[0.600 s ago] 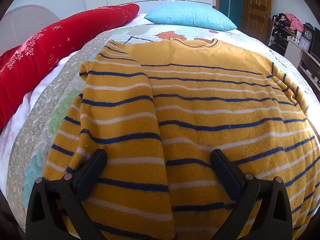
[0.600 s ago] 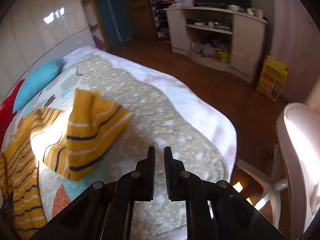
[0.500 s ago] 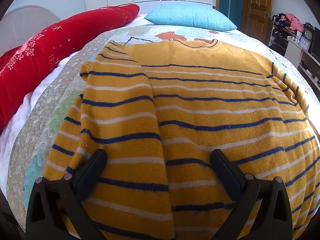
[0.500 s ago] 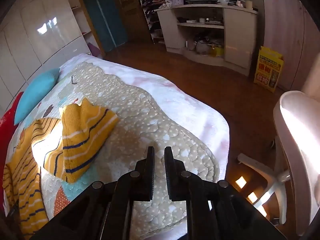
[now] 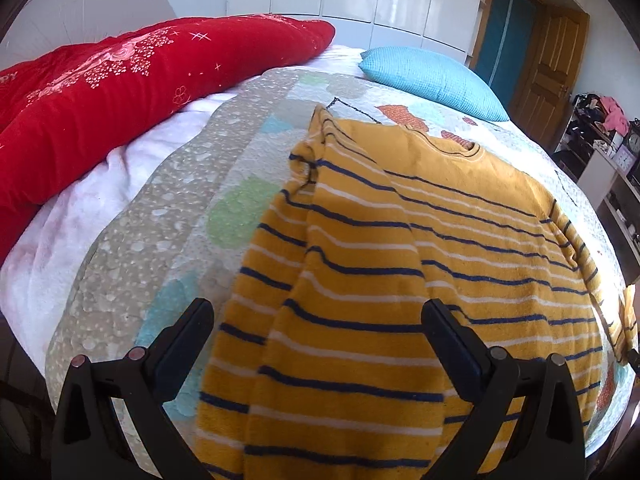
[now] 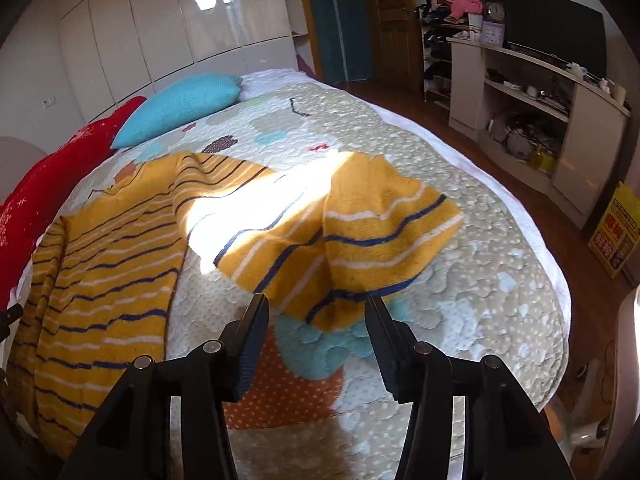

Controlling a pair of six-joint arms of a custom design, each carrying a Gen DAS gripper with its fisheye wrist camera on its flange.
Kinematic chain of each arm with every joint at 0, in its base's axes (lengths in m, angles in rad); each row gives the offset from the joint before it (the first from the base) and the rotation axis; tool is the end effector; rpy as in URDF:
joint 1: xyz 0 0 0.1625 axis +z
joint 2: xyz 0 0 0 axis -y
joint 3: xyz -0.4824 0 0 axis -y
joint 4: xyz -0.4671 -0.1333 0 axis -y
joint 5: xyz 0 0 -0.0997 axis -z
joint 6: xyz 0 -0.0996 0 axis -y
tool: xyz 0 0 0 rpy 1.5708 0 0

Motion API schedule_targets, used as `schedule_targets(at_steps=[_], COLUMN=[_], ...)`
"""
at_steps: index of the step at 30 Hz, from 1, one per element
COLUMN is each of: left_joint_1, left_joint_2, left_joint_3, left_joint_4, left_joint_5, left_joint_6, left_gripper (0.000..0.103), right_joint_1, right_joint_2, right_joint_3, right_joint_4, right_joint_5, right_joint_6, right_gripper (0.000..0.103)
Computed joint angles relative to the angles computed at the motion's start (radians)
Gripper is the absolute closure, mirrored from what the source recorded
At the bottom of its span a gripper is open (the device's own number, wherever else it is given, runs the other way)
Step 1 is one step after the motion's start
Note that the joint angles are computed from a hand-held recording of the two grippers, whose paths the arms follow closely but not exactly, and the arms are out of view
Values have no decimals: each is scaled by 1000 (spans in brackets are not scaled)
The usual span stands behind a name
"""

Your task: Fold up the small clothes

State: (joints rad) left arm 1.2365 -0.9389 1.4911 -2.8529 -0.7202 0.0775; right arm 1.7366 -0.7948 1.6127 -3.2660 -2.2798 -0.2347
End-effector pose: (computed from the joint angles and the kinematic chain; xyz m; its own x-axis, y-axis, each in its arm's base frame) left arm -0.0661 -0.8247 0.3243 -0.7662 -0.2018 -0.6101 0.3048 0.7218 -0.6214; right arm 0.1961 -0.7572 0.1943 -0.7839 0.2118 0.5836 -0.2959 0.6989 -0.6512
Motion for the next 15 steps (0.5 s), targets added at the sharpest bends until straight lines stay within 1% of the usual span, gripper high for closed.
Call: schedule_targets(at_steps=[1, 3, 4, 5, 6, 7, 8, 9, 11, 12, 13, 15], left_joint_1=[2, 13, 13, 16, 17, 17, 20, 21, 25, 27, 28, 29], left_joint_2=[-2, 1, 2, 4, 10, 10, 5, -1, -17, -22, -20, 4], left_joint_3=[6, 0, -9, -13, -23, -27, -25, -25, -24, -27, -38, -75], left_joint_4=[-12, 19, 69, 89, 121, 136, 121, 107, 72, 57, 42, -43], left_joint_5=[-2, -29, -31, -47, -33, -25, -40, -37, -20, 2, 50, 186], left_joint_6=[27, 40, 34, 35, 21, 4, 1, -3, -12, -15, -1, 85], left_gripper=[0, 1, 22, 71, 95, 99, 100, 100, 100, 100, 100, 100], right_joint_1=[2, 6, 8, 10, 12, 14, 16, 17, 19, 20, 20, 21], right_joint_2=[7, 20, 24, 28, 33, 38, 41, 42, 44, 47, 49, 52], right_joint_3=[-5, -13, -14, -17, -23, -27, -31, -33, -35, -39, -42, -45], right_joint_4=[10, 20, 23, 27, 31, 32, 31, 28, 19, 17, 17, 23], right_joint_5=[2, -1, -3, -4, -6, -8, -10, -10, -11, -11, -11, -9], right_joint_6=[-2, -12, -20, -25, -31, -36, -42, -49, -63, -68, -71, -71], right_gripper=[48, 47, 48, 48, 47, 48, 48, 48, 48, 48, 48, 48])
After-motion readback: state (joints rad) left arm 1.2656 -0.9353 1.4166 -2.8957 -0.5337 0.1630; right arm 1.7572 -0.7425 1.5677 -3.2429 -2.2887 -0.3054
